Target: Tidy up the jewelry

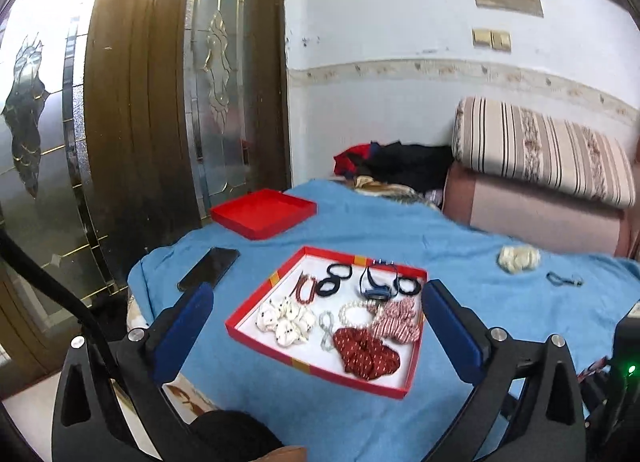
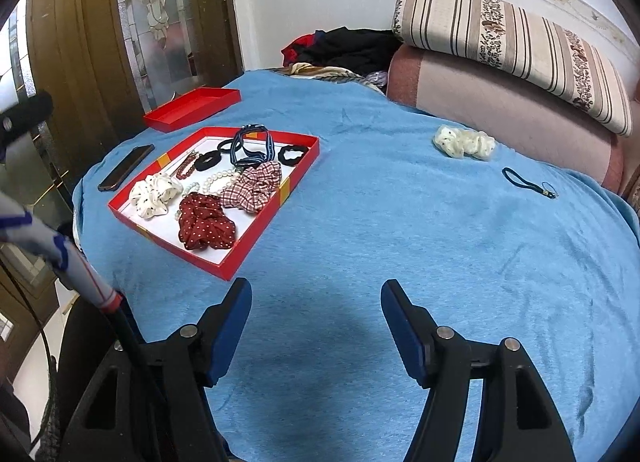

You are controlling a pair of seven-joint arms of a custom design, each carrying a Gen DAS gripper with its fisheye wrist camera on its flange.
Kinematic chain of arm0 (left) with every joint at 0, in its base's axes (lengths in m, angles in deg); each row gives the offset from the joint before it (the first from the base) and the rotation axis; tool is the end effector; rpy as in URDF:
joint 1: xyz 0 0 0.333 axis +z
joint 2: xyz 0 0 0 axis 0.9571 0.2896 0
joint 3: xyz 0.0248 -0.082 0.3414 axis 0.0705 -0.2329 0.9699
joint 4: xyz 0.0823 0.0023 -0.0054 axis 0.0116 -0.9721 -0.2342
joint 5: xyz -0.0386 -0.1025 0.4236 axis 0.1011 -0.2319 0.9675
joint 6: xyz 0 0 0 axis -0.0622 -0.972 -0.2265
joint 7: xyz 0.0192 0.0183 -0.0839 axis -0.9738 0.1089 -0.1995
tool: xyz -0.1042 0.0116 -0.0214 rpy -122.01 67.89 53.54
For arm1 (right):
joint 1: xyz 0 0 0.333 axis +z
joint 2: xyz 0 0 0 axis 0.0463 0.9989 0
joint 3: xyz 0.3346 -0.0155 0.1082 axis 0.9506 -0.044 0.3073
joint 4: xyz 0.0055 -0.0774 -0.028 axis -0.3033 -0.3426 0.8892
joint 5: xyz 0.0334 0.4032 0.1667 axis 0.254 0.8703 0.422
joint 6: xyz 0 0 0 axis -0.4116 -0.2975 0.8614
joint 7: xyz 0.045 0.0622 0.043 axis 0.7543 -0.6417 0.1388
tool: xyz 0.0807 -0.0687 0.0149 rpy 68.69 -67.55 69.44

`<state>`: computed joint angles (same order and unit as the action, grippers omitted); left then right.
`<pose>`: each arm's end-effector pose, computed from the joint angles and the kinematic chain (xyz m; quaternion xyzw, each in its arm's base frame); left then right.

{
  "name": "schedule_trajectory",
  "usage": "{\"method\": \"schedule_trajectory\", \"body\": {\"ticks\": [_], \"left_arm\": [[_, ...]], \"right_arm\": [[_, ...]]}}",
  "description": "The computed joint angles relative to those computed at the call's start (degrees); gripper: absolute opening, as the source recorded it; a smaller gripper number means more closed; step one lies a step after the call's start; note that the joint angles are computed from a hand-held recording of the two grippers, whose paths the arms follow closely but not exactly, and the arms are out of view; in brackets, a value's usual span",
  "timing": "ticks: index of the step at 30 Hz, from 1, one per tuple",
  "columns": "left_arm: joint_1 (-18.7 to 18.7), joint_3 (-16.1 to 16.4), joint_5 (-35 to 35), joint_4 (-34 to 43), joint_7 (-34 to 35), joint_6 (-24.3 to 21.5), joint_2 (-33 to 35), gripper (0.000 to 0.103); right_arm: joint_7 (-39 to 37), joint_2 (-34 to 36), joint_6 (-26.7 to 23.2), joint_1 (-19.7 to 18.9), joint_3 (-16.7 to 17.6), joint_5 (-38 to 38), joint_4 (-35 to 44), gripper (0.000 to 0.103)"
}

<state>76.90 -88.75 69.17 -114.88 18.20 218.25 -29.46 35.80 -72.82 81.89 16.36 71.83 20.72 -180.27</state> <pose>0.5476 -0.1346 0.6643 -0.6878 0.4571 -0.3030 0.4756 0.6245 0.1761 0.6097 -0.7603 0.5195 -0.2002 0.3346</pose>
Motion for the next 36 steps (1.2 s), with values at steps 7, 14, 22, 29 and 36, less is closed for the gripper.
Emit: {"method": "schedule_trajectory", "body": {"ticks": [7, 14, 22, 29, 36], "left_arm": [[-1.40, 1.23, -10.07, 1.33, 9.32, -2.22, 1.76, 0.103], [-2.61, 2.28, -16.72, 2.01, 16.04, -2.92, 3.84, 0.103], [-3.14, 3.01, -21.27, 2.41, 19.76, -4.07, 5.32, 0.103], [-3.68, 3.41, -23.22, 2.70, 22.63, -4.53, 6.46, 0.103], [-4.15, 4.19, -26.45, 3.09, 25.64, -4.63, 7.66, 0.103]], "right_arm": [[0.44, 0.23, -0.86, 0.44, 0.40, -1.01, 0.49, 0.072], [0.99, 0.65, -1.38, 0.80, 0.61, -2.19, 0.89, 0.073], [2.56, 1.75, -2.41, 0.87, 0.70, -4.22, 2.15, 0.074], [4.16, 2.82, -3.25, 0.79, 0.68, -5.85, 3.27, 0.075], [5.37, 4.20, -4.11, 1.04, 0.88, -7.99, 4.96, 0.075]]}}
